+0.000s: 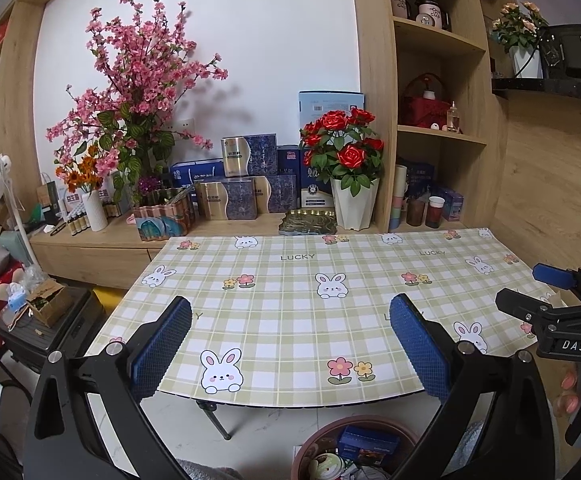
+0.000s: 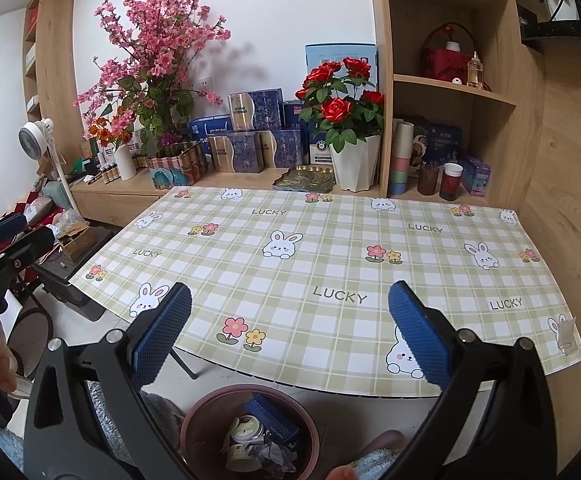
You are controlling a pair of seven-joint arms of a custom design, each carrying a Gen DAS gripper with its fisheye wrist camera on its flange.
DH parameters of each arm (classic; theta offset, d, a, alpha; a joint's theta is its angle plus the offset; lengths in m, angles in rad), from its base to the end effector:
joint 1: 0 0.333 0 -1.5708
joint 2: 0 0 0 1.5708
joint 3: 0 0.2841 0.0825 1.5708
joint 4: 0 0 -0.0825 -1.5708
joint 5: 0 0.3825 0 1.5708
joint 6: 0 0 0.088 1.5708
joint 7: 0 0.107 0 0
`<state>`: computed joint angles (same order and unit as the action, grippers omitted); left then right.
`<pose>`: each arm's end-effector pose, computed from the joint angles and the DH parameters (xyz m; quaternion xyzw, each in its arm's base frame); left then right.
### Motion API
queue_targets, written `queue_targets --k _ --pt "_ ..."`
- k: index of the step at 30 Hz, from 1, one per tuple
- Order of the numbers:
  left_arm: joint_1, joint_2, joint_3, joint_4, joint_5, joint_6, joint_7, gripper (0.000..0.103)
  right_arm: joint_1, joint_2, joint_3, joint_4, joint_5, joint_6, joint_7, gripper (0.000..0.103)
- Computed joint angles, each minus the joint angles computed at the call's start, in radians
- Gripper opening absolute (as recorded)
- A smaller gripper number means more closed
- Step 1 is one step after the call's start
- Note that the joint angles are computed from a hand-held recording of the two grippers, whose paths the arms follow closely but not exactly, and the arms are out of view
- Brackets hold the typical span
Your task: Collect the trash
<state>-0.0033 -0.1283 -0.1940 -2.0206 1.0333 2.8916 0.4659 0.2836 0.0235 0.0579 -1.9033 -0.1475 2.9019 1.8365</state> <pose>0.5418 -0.1649 0.5690 -0.5991 0.5938 -0.3609 0.3978 0.5758 0.2137 0.5713 -0.6834 0.5589 -0.2594 0.3916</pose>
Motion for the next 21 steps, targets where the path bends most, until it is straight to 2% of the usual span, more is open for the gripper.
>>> queue_targets --k 21 --pt "-0.004 -0.006 -0.002 -0.002 -0.03 -0.043 0.04 0.097 0.003 -0.001 0.001 -0.009 -0.012 0.003 0.016 0.097"
